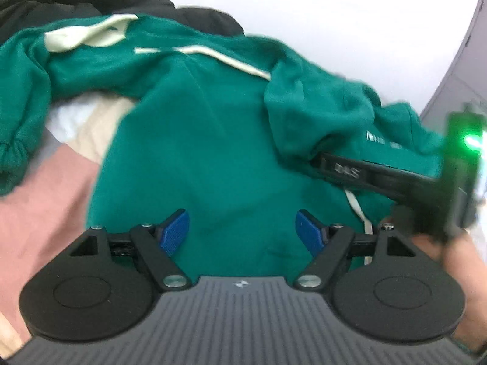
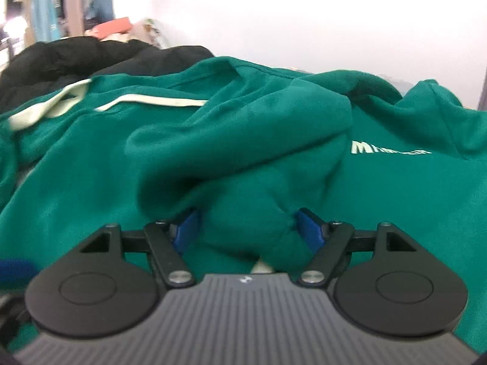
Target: Fold large clothes
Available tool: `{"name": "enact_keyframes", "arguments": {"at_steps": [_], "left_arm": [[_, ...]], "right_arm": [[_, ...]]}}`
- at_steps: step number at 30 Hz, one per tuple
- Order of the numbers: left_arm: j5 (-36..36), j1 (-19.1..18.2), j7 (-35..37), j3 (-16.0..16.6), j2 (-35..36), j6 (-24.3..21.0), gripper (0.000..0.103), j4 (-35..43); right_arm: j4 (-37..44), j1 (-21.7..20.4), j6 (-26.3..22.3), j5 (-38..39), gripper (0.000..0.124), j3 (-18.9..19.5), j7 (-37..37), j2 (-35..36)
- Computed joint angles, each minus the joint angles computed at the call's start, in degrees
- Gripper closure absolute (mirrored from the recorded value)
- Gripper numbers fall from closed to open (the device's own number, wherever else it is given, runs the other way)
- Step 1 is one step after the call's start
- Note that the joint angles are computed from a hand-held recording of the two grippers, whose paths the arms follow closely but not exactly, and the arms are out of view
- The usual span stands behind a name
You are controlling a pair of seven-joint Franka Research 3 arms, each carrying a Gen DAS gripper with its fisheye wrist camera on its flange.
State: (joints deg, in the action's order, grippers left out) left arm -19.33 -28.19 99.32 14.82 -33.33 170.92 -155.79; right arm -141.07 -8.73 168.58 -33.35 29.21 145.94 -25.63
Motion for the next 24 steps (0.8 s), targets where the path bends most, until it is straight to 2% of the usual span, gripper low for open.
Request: {"name": "enact_keyframes", "arguments": {"at_steps": [1,2,3,4,5,6,9,12,14,15,18,21,24], "left_arm": [[-0.5,-0.5,0.2,0.7,0.1,0.7,0.022,0.1],[-1.2,-1.3,0.5,1.7,-0.1,1.4,0.022,0.0],[-2.1,-2.8,1.1,3.4,0.1,2.6,0.022,0.1],[-2.5,-3.7,1.4,4.4,0.2,3.5,0.022,0.1],[-2.8,-4.3,1.3,5.1,0.3,4.2,0.022,0.1],[-3.3,-6.0,1.7,6.9,0.7,5.5,0.022,0.3],[-3.5,-9.6,1.8,11.0,0.8,7.9,0.022,0.3],[-2.8,-17.9,3.5,19.0,1.6,11.7,0.022,0.9],[-1.4,-23.7,4.5,24.5,3.2,15.3,0.022,1.9],[-0.8,-26.6,4.5,27.5,3.3,16.5,0.022,2.3],[1.3,-32.1,3.7,33.3,1.6,18.1,0.022,2.5],[3.9,-37.1,2.9,38.4,1.4,21.5,0.022,2.6],[6.4,-41.3,1.4,42.6,2.3,25.0,0.022,2.8]], "right_arm": [[2.2,-0.8,-1.3,-1.0,0.05,0.8,-1.0,1.9],[4.6,-1.1,-2.9,-2.6,0.057,1.0,-2.3,3.9],[7.4,-0.2,-4.8,-3.5,0.081,0.2,-4.4,6.3],[10.2,0.4,-7.0,-3.9,0.088,-0.6,-5.7,8.4],[13.0,0.7,-8.5,-4.4,0.1,-1.3,-6.1,10.3],[16.5,0.9,-9.6,-4.5,0.103,-2.2,-6.6,12.5],[27.2,0.4,-12.0,-9.5,0.105,-3.4,-4.3,19.0],[40.0,1.3,-16.4,-16.8,0.106,-4.6,-0.3,27.1],[50.0,4.5,-20.3,-22.9,0.106,-7.3,1.2,33.8],[54.7,5.1,-22.9,-26.2,0.106,-7.3,1.7,37.0],[68.5,9.5,-27.2,-32.2,0.106,-11.4,2.0,46.6],[76.9,12.0,-27.2,-34.7,0.106,-15.6,4.2,53.0],[79.9,13.4,-26.1,-36.6,0.106,-20.0,7.9,56.9]]}}
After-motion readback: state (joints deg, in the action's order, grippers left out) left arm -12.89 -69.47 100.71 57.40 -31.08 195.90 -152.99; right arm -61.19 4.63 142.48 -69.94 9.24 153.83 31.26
